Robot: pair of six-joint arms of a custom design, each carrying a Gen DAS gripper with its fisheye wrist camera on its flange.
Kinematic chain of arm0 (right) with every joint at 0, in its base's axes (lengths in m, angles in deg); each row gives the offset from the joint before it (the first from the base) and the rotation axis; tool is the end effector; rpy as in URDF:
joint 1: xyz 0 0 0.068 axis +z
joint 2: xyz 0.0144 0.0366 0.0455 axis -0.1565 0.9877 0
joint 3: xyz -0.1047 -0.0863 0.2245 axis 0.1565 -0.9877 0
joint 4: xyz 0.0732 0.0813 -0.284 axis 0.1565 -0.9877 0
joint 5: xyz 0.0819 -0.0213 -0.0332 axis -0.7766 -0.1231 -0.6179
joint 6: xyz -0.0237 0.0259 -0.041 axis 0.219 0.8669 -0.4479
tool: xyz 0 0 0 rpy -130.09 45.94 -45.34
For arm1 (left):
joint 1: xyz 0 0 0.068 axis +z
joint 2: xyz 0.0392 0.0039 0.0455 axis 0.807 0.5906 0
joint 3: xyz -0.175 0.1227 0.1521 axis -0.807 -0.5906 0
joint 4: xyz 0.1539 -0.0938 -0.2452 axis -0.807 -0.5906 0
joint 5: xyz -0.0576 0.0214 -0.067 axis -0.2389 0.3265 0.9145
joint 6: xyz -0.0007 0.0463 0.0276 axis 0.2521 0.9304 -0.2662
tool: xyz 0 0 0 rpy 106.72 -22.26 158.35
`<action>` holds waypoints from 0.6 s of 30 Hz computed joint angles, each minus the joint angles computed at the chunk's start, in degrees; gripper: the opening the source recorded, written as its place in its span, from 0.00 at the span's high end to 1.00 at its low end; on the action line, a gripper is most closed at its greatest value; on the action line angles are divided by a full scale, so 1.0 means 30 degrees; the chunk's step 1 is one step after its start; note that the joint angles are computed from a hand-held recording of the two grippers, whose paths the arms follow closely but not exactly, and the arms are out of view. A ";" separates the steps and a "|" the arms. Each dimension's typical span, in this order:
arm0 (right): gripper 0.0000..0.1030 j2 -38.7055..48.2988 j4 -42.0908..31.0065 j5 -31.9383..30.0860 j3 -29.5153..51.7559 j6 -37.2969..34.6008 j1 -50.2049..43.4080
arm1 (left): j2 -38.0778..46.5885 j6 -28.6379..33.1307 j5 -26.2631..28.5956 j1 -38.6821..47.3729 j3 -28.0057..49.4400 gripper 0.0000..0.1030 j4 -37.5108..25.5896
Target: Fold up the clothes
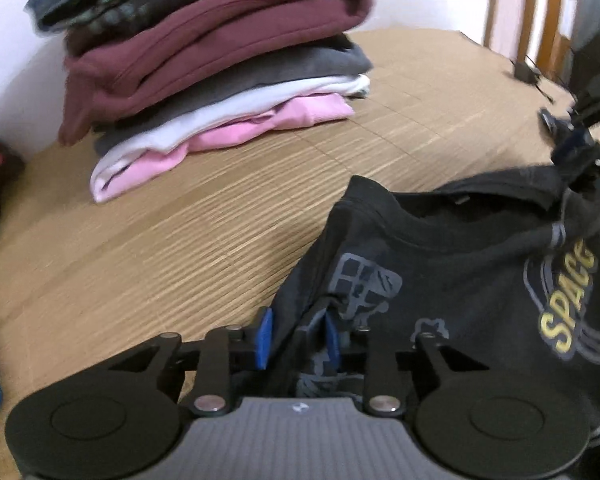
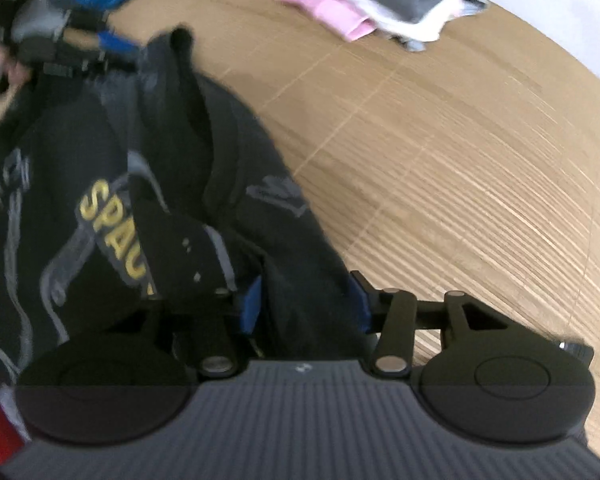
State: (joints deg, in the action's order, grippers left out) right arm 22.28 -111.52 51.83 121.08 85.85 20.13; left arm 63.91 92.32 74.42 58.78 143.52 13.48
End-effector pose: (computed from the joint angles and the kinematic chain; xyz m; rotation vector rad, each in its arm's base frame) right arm 0.2711 0.1536 0.3940 -0.6320 2.6461 0.2490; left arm 0.3868 0.0184 0.3872 0.9695 2.3329 -0.2714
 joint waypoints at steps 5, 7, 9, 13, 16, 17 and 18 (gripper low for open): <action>0.51 0.0251 0.1412 -0.0648 0.0739 0.1466 0.0426 | -0.0251 -0.0234 0.0453 0.0245 -0.0493 0.69 0.0408; 0.46 0.0882 0.2137 0.0800 0.1129 0.1376 0.1625 | -0.0329 -0.0376 0.0607 0.0308 -0.0627 0.69 0.0509; 0.42 0.1620 0.2557 0.3347 0.1436 0.0517 0.3347 | -0.0474 -0.0516 0.0540 0.0285 -0.0806 0.66 0.0698; 0.42 0.2387 0.2796 0.6872 0.0644 -0.1774 0.6103 | -0.0746 -0.1043 0.0244 0.0298 -0.1230 0.53 0.1262; 0.41 0.1704 0.3398 0.8844 -0.0985 -0.1566 0.6788 | -0.0578 -0.1157 0.0480 0.0451 -0.1099 0.51 0.1243; 0.41 0.1369 0.3609 0.9473 -0.1582 -0.1388 0.6890 | -0.0656 -0.1074 0.0448 0.0430 -0.1201 0.50 0.1360; 0.41 0.1339 0.3362 1.0082 -0.1684 -0.1024 0.6843 | -0.0726 -0.1023 0.0399 0.0416 -0.1288 0.50 0.1472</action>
